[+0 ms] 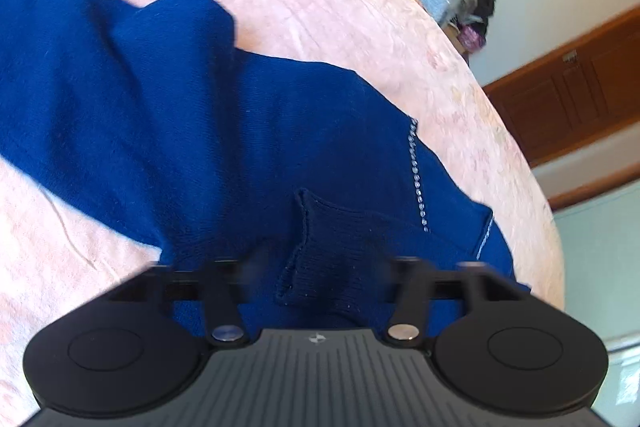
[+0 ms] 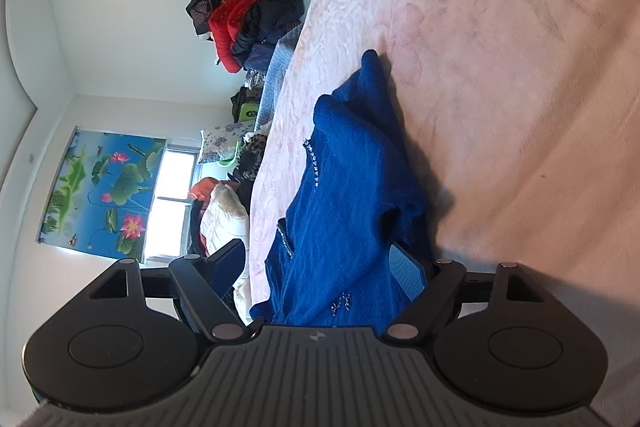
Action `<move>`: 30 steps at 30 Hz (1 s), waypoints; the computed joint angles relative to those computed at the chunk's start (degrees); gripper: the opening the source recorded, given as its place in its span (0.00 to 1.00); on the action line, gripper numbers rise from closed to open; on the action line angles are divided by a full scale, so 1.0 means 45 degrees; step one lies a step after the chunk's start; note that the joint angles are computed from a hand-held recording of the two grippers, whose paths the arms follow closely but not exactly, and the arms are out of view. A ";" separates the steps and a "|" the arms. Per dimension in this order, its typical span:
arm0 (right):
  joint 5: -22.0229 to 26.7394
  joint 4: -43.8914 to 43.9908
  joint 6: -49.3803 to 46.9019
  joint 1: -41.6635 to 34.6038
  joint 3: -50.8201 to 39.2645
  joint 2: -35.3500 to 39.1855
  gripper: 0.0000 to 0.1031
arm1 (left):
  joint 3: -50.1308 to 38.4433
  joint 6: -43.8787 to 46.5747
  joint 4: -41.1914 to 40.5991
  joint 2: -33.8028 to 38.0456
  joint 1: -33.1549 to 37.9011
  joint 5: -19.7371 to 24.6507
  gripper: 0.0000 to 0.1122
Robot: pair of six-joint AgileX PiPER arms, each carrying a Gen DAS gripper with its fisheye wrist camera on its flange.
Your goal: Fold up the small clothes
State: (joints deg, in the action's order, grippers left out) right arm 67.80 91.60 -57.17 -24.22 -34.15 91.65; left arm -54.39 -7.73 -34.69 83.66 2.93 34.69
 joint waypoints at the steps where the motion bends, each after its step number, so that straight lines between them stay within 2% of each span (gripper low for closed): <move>1: 0.0003 0.0007 0.0016 -0.0001 0.0005 -0.0021 0.76 | -0.0186 0.0027 0.0092 0.0114 -0.0074 0.0203 0.07; 6: 0.0037 -0.0012 0.0104 -0.0059 0.0024 -0.0148 0.76 | -0.0325 -0.1745 0.1978 -0.0294 -0.0808 -0.0366 0.04; 9: 0.0081 -0.0079 0.0092 -0.0116 0.0026 -0.0176 0.76 | -0.0549 -0.2271 0.2726 -0.0774 -0.0767 -0.0220 0.04; 12: 0.0110 -0.0066 -0.0026 -0.0215 0.0004 -0.0047 0.76 | -0.0859 -0.3102 0.3821 -0.1048 -0.0296 0.0272 0.04; 14: 0.0039 -0.0029 -0.0007 -0.0214 -0.0140 0.0079 0.76 | -0.0940 -0.2499 0.3498 -0.0877 0.0383 0.0643 0.04; 17: -0.0323 0.0171 0.0253 0.0116 -0.0834 0.0258 0.76 | -0.0942 -0.2756 0.4006 -0.0446 0.0445 0.1077 0.04; 19: -0.1575 -0.0189 0.0756 0.0808 -0.1922 0.0217 0.76 | -0.0906 -0.3199 0.4616 -0.0161 0.0181 0.1023 0.04; 23: -0.5364 -0.4293 0.3245 0.3109 -0.5120 0.0659 0.71 | -0.0919 -0.3335 0.4736 0.0180 0.0171 0.0921 0.04; 24: -0.5909 -0.5205 0.3531 0.3605 -0.5712 0.0904 0.68 | -0.1028 -0.3480 0.4919 0.0288 0.0096 0.1001 0.04; 26: -0.6160 -0.6243 0.3746 0.4111 -0.6583 0.1469 0.53 | -0.1138 -0.3741 0.5348 0.0386 -0.0106 0.1085 0.04; 28: -0.5910 -0.7823 0.4834 0.4469 -0.7539 0.2144 0.08 | -0.1161 -0.3874 0.5517 0.0415 -0.0183 0.1106 0.04; 30: -0.6158 -0.8508 0.5007 0.4636 -0.7751 0.2188 0.07 | -0.1121 -0.3698 0.5310 0.0412 -0.0065 0.1090 0.04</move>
State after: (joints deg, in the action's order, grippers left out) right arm 40.09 53.31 -34.64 -3.36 -69.03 101.49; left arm -59.43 -24.38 -10.80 85.52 2.64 39.59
